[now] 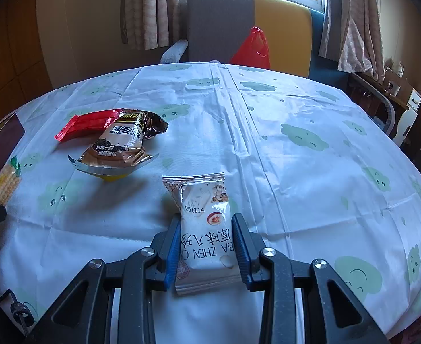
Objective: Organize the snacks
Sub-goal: 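Carry the WEIDAN cracker pack into the tin and open the left gripper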
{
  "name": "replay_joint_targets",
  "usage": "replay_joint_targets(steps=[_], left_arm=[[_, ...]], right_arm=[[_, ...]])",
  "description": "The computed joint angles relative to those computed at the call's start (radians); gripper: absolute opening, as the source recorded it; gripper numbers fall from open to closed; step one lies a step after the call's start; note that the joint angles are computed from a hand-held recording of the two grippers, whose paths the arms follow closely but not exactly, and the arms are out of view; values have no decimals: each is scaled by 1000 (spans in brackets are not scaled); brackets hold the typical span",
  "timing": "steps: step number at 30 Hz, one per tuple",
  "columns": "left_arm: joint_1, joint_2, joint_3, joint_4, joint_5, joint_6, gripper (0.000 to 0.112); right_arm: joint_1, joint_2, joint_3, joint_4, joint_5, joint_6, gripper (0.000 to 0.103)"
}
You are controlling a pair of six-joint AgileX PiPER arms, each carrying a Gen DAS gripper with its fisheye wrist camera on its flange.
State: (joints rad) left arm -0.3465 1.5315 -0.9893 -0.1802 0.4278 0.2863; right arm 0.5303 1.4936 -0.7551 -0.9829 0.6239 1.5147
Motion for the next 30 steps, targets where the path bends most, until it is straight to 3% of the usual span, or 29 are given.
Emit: replay_joint_targets(steps=[11,18,23,26,30], left_arm=[[107,-128,-39,-97,102,71,47],[347,-154,-91,-310,219,253,47],[605,-90,-201,-406,313,299,47],[752,9,-310,-427,379,264,47],[833,138,-441,-415,449,223,47]], right_arm=[[8,6,-8,1,16,-1,36],[11,10,-14,4,24,-4,36],[14,11,-13,3,28,3,36],[14,12,-15,2,28,3,36],[14,15,-18,4,30,3,36]])
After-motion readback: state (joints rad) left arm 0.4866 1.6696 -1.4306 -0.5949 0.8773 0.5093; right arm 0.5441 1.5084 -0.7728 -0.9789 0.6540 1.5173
